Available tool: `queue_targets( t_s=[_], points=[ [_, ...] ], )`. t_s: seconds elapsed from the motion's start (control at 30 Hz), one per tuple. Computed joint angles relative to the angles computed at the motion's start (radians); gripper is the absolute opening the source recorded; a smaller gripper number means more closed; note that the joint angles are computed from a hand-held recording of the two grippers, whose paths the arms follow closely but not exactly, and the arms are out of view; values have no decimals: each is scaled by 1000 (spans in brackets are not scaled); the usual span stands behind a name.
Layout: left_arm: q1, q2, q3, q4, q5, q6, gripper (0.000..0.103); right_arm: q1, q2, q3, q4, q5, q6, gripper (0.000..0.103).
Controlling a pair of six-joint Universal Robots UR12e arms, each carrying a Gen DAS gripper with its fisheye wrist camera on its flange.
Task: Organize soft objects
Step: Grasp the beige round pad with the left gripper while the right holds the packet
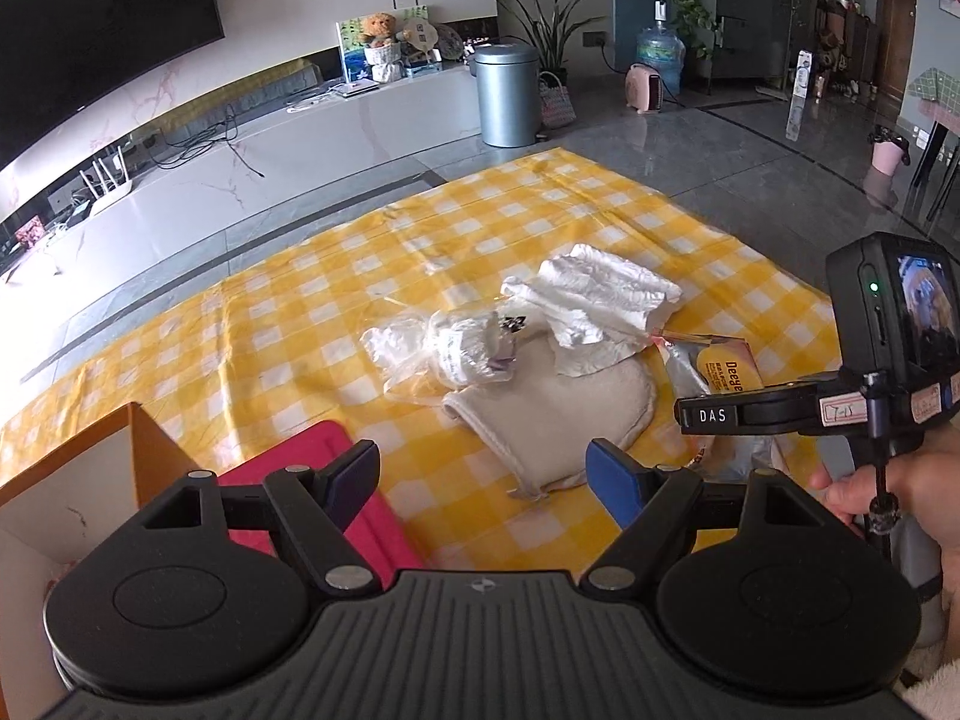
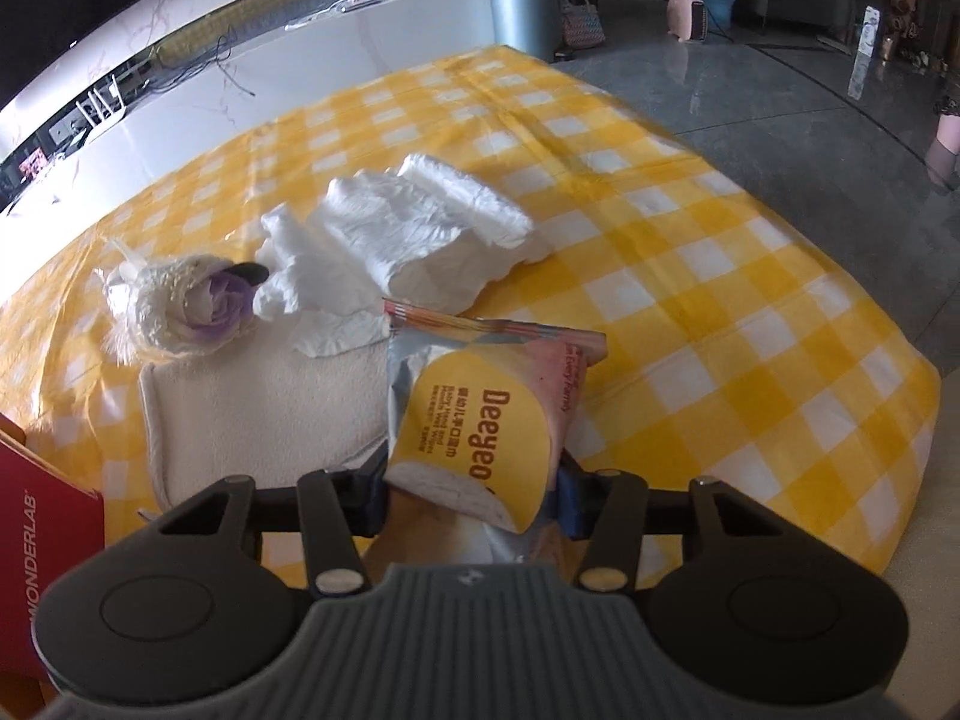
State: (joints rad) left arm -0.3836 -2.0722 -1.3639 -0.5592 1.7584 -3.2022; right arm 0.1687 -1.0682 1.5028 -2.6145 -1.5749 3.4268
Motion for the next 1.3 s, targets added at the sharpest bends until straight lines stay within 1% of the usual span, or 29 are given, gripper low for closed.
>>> queue_targets(
  t_s=[0.1,0.2,0.27,0.3,0.33,0.37,0.4,0.5,0.57,0.63,0.67,0.8,0.83,0.87,0.9,0.93,0.97,1.0,1.03,1.07,1.1,1.17,1.3],
  points=[
    [2,-30,54,-59,-41,15,92,-16,-8,18,-27,24,31,51],
    [15,-63,115,-131,-117,28,92,-20,-8,24,-37,-4,44,51],
    [22,-87,158,-197,-153,22,87,-20,-8,25,-41,-20,43,51],
    [23,-102,186,-244,-157,10,80,-23,-8,28,-50,-14,46,51],
    [25,-116,212,-286,-163,-1,76,-26,-9,33,-62,0,49,51],
    [28,-130,239,-331,-176,-13,75,-30,-10,38,-75,13,52,51],
    [30,-143,258,-356,-184,-25,73,-32,-12,43,-87,22,53,51],
    [31,-182,318,-423,-162,-76,72,-33,-17,52,-115,20,54,51],
    [27,-207,357,-473,-113,-113,72,-36,-22,60,-127,24,61,51],
    [25,-221,378,-503,-66,-183,72,-39,-24,64,-129,29,67,51],
    [27,-222,379,-509,-71,-206,72,-41,-24,66,-126,28,70,51],
    [52,-245,416,-601,-180,-287,72,-42,-24,65,-113,10,79,51],
    [58,-250,422,-618,-212,-309,72,-42,-24,67,-116,10,80,51],
    [67,-257,435,-647,-260,-323,72,-43,-25,68,-119,14,81,51],
    [75,-267,449,-674,-305,-321,68,-44,-25,68,-120,19,81,51],
    [80,-274,458,-689,-326,-318,59,-45,-24,68,-119,26,81,51],
    [80,-279,465,-697,-318,-320,48,-45,-24,68,-118,30,82,51],
    [81,-278,459,-685,-311,-334,45,-45,-23,67,-115,32,80,51],
    [83,-276,455,-674,-318,-345,39,-44,-23,66,-113,32,78,51],
    [82,-279,464,-690,-311,-343,34,-43,-23,65,-112,29,78,51],
    [79,-281,469,-697,-300,-325,31,-42,-23,65,-112,24,78,51],
    [75,-279,468,-700,-283,-294,18,-41,-22,64,-110,21,78,51],
    [71,-258,435,-665,-265,-294,14,-38,-18,56,-101,9,78,51]
  ],
)
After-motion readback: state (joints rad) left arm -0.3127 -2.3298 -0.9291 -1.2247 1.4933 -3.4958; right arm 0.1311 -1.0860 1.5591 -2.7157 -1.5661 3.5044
